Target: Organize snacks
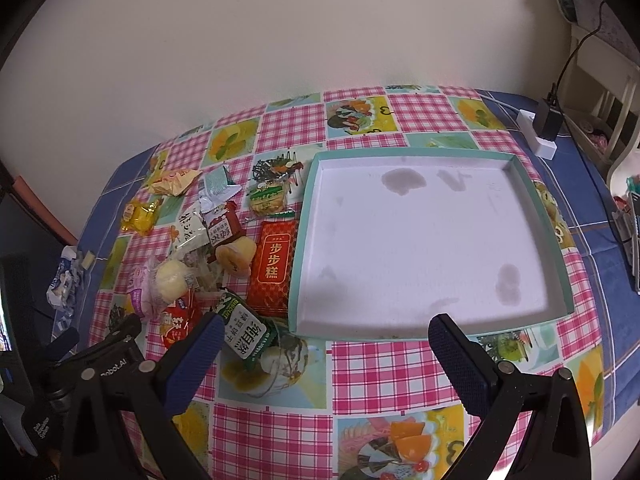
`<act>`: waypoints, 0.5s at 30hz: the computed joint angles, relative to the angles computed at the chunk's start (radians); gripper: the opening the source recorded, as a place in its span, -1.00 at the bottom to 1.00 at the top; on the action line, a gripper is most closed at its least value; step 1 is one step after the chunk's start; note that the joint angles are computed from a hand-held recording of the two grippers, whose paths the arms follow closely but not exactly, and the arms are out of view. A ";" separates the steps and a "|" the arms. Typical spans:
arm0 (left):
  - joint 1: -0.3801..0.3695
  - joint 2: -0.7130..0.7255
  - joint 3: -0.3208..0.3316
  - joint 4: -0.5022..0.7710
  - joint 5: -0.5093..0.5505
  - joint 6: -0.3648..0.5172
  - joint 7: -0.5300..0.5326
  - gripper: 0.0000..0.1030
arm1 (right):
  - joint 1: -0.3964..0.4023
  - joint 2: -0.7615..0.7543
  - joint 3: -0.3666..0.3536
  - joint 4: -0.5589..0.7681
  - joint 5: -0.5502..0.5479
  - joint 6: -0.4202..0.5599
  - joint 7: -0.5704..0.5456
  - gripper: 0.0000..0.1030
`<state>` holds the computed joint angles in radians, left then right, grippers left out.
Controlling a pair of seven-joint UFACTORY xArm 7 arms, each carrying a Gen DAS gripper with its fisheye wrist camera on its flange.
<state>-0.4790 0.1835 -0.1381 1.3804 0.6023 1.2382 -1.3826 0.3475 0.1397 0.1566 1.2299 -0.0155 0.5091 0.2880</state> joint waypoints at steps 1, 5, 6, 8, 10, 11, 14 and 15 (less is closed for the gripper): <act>0.000 0.000 0.000 0.000 0.000 0.000 -0.001 1.00 | 0.000 0.000 0.000 -0.001 0.000 0.000 0.000 1.00; 0.002 -0.007 0.000 -0.009 -0.002 -0.005 -0.007 1.00 | 0.000 0.000 -0.001 0.000 0.000 0.001 -0.001 1.00; 0.003 -0.008 0.000 -0.011 -0.002 -0.006 -0.008 1.00 | -0.001 0.000 -0.001 0.000 0.001 0.002 -0.003 1.00; 0.004 -0.010 -0.001 -0.013 -0.002 -0.007 -0.009 1.00 | -0.002 0.000 -0.001 0.001 0.002 0.002 -0.004 1.00; 0.005 -0.010 -0.001 -0.013 -0.003 -0.007 -0.009 1.00 | -0.001 0.001 -0.001 0.002 0.002 0.002 -0.004 1.00; 0.005 -0.011 -0.001 -0.014 -0.003 -0.008 -0.010 1.00 | -0.001 0.001 -0.001 0.002 0.001 0.002 -0.003 1.00; 0.007 -0.013 -0.002 -0.017 -0.004 -0.011 -0.012 1.00 | -0.002 0.000 -0.002 0.000 0.001 0.007 -0.002 1.00; 0.007 -0.015 -0.002 -0.019 -0.004 -0.013 -0.014 1.00 | -0.002 0.000 -0.003 0.000 -0.001 0.007 0.000 1.00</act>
<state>-0.4717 0.1686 -0.1401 1.3614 0.5980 1.2254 -1.3966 0.3453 0.1399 0.1538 1.2298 -0.0167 0.5162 0.2876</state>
